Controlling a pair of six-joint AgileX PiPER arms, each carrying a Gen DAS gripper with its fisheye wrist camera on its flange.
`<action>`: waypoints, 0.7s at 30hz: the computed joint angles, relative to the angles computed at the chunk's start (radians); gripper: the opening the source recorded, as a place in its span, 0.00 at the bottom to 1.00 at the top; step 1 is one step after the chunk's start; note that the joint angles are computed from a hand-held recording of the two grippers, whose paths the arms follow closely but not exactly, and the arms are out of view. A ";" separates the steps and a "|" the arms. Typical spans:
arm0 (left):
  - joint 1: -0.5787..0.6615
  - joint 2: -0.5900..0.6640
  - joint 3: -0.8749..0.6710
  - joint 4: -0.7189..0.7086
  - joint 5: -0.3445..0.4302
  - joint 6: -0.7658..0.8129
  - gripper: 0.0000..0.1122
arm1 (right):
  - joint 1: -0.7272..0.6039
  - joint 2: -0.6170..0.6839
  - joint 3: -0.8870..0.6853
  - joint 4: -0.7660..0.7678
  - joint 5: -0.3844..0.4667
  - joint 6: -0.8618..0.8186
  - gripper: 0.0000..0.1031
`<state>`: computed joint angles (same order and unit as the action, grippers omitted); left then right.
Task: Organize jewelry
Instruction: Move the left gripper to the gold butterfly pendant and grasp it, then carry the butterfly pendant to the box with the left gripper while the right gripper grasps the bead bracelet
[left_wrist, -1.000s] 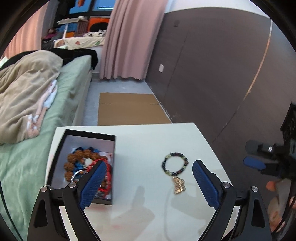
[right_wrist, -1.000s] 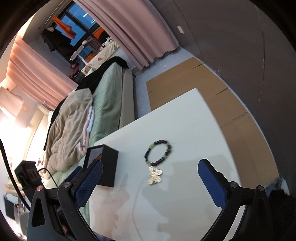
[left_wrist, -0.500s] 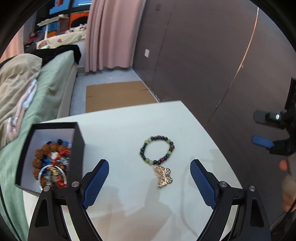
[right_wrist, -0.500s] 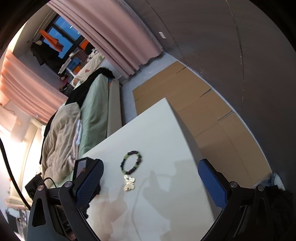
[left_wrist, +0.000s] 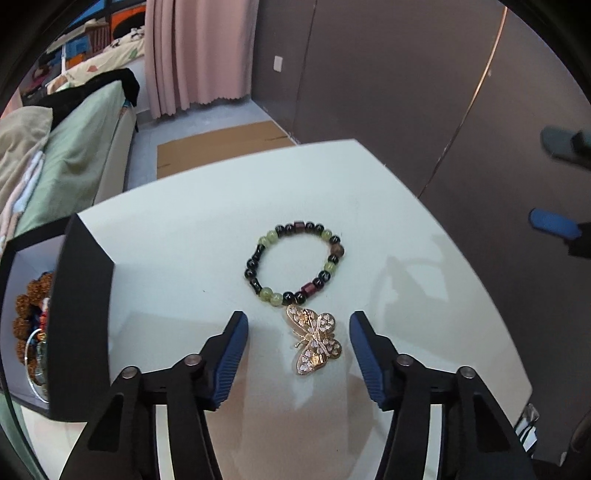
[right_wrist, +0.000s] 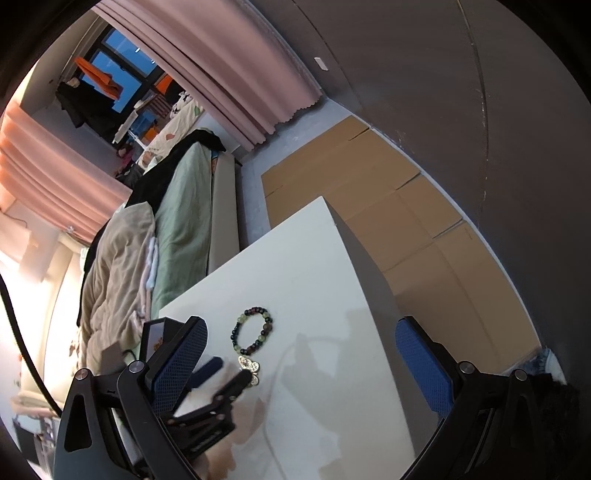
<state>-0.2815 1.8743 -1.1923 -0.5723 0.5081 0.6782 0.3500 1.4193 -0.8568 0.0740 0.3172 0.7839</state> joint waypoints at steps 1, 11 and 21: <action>-0.004 -0.003 0.009 -0.002 -0.018 0.006 0.49 | -0.001 0.001 0.001 0.009 -0.003 -0.008 1.00; 0.021 0.001 -0.005 -0.056 0.020 0.034 0.15 | -0.003 0.009 -0.013 0.011 0.011 -0.016 1.00; 0.082 -0.066 0.013 -0.105 0.031 0.089 0.11 | 0.027 0.045 -0.044 -0.004 0.019 -0.016 1.00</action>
<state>-0.1992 1.8079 -1.1788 -0.6776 0.5389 0.7667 0.3767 1.4640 -0.9005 0.0705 0.3363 0.7677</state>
